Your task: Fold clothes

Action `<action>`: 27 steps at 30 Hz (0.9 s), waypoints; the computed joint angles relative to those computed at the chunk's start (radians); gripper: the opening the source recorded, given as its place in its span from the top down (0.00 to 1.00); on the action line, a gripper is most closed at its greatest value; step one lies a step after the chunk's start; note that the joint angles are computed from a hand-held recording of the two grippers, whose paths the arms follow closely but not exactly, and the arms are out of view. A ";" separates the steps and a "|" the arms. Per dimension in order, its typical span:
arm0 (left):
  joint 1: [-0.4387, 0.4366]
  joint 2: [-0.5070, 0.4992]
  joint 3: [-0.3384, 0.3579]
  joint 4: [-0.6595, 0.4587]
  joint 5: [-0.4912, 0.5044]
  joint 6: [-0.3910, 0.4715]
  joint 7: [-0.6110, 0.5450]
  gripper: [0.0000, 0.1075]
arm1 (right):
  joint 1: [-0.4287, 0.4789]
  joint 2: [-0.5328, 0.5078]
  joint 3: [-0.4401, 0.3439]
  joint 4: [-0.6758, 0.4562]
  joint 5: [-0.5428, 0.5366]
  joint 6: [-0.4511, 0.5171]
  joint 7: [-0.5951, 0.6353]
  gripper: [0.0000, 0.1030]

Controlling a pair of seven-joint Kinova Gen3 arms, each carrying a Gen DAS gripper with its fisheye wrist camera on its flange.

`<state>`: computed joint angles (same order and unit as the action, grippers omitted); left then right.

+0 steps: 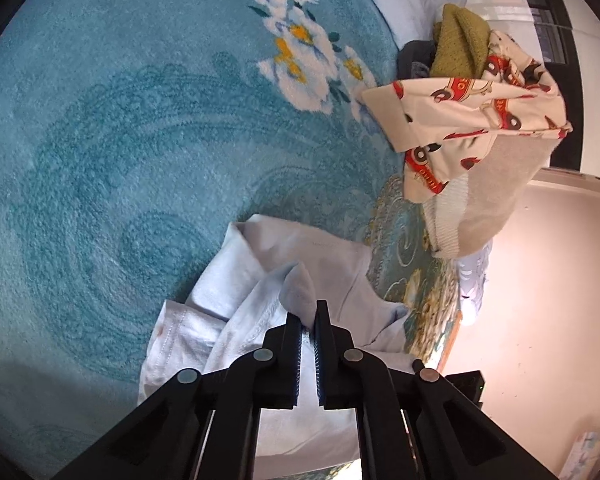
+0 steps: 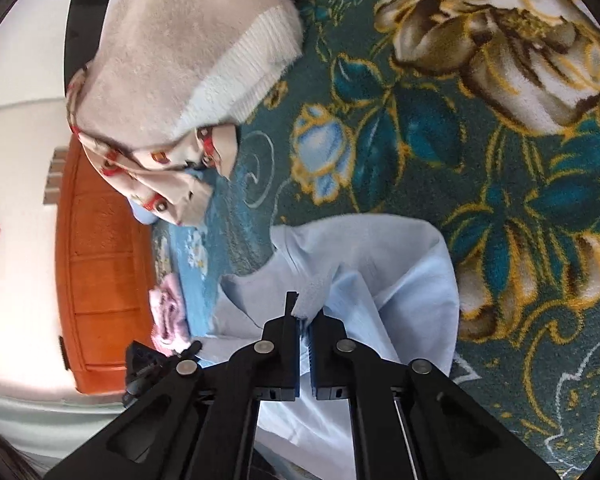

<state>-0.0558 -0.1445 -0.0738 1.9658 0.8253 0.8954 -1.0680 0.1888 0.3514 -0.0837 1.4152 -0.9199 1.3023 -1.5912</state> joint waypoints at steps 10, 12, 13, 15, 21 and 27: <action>-0.029 0.063 -0.025 0.046 0.160 -0.077 -0.018 0.89 | -0.003 0.024 0.000 0.040 -0.030 -0.129 -0.117 0.93; -0.056 0.022 -0.009 0.063 0.155 -0.119 -0.018 0.79 | 0.003 0.013 0.000 0.066 -0.037 -0.160 -0.117 0.91; -0.057 0.000 -0.010 0.067 0.136 -0.139 0.002 0.64 | 0.005 0.000 0.004 0.080 -0.034 -0.179 -0.115 0.90; -0.059 -0.041 -0.015 0.072 0.099 -0.173 0.039 0.58 | 0.012 -0.026 0.010 0.111 -0.037 -0.217 -0.110 0.73; -0.011 -0.088 0.008 0.011 -0.078 -0.107 0.125 0.57 | 0.028 -0.072 0.038 0.128 0.019 -0.151 -0.106 0.62; 0.148 -0.035 0.109 -0.049 -0.129 -0.028 0.107 0.57 | 0.012 -0.158 0.072 0.168 0.180 0.040 -0.073 0.61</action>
